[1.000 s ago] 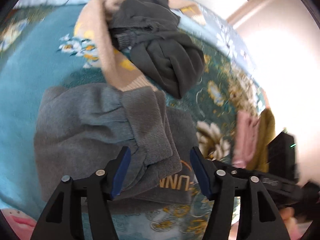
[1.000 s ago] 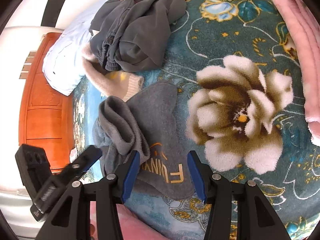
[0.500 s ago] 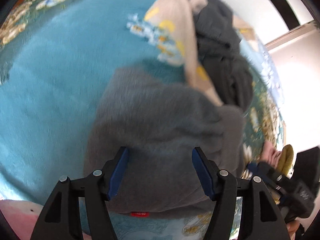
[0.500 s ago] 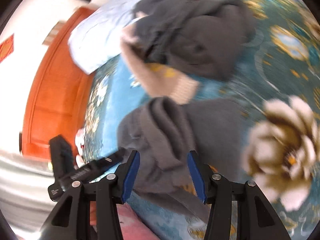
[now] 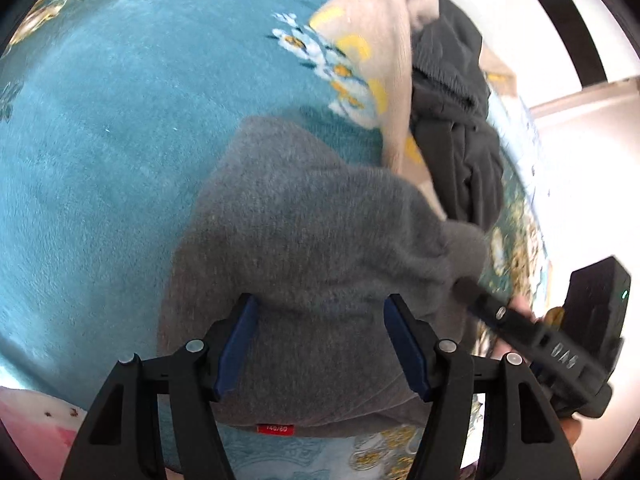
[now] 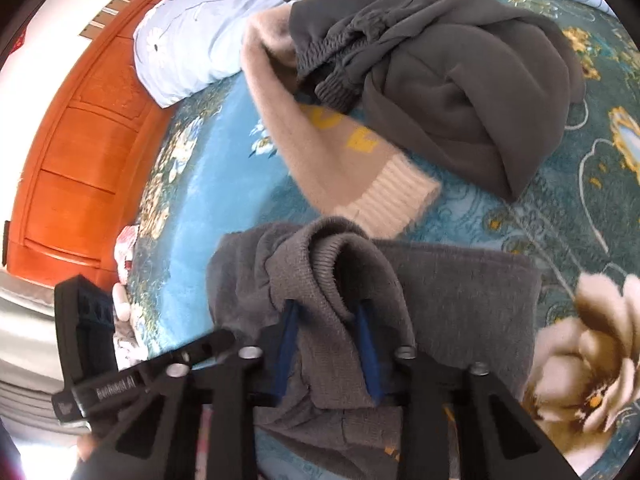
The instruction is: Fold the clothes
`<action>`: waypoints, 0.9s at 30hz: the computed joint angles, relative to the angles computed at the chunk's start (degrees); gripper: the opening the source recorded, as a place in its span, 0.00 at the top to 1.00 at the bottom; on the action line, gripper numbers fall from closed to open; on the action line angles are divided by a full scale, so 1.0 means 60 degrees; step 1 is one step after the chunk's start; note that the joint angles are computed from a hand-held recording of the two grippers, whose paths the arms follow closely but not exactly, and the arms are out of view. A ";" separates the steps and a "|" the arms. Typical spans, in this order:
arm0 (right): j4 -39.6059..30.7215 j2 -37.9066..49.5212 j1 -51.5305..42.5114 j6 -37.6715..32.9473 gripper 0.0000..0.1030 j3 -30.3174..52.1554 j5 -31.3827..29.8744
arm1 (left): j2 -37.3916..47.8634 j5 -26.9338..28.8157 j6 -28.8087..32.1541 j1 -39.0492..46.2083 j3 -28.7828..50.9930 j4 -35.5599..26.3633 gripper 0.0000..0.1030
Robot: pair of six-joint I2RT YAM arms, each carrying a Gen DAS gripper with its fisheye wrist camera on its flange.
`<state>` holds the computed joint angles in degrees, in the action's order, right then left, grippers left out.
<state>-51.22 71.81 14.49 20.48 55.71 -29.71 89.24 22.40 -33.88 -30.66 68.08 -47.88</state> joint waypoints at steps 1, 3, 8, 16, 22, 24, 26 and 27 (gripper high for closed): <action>-0.0110 -0.0147 -0.0270 -0.0052 0.91 -0.0028 -0.0440 | -0.0061 0.0041 -0.0028 0.0024 -0.0040 0.0081 0.35; -0.0385 -0.0563 -0.1060 -0.0190 0.93 -0.0083 -0.1449 | -0.0018 0.0069 0.0024 -0.0006 0.0000 0.0075 0.35; -0.1137 -0.0626 -0.1502 -0.0832 0.94 -0.0324 -0.0656 | 0.0542 -0.0192 0.0521 -0.0368 0.0464 -0.0590 0.35; -0.1043 -0.1305 -0.1924 -0.1130 0.65 -0.1108 -0.0786 | 0.0664 -0.0279 0.0577 -0.0446 0.0535 -0.0721 0.35; -0.0492 -0.1379 -0.2823 -0.1077 0.34 -0.1717 -0.2383 | 0.0770 -0.0340 0.0569 -0.0488 0.0596 -0.0750 0.35; -0.0110 -0.1016 -0.2432 -0.0966 0.34 -0.1872 -0.2359 | 0.0782 -0.0353 0.0572 -0.0494 0.0605 -0.0751 0.35; 0.0286 -0.0722 -0.2078 -0.0815 0.34 -0.1929 -0.2248 | 0.0779 -0.0310 0.0550 -0.0458 0.0577 -0.0710 0.35; 0.0594 -0.0582 -0.1852 -0.0618 0.34 -0.1937 -0.2166 | 0.0787 -0.0286 0.0539 -0.0440 0.0565 -0.0689 0.35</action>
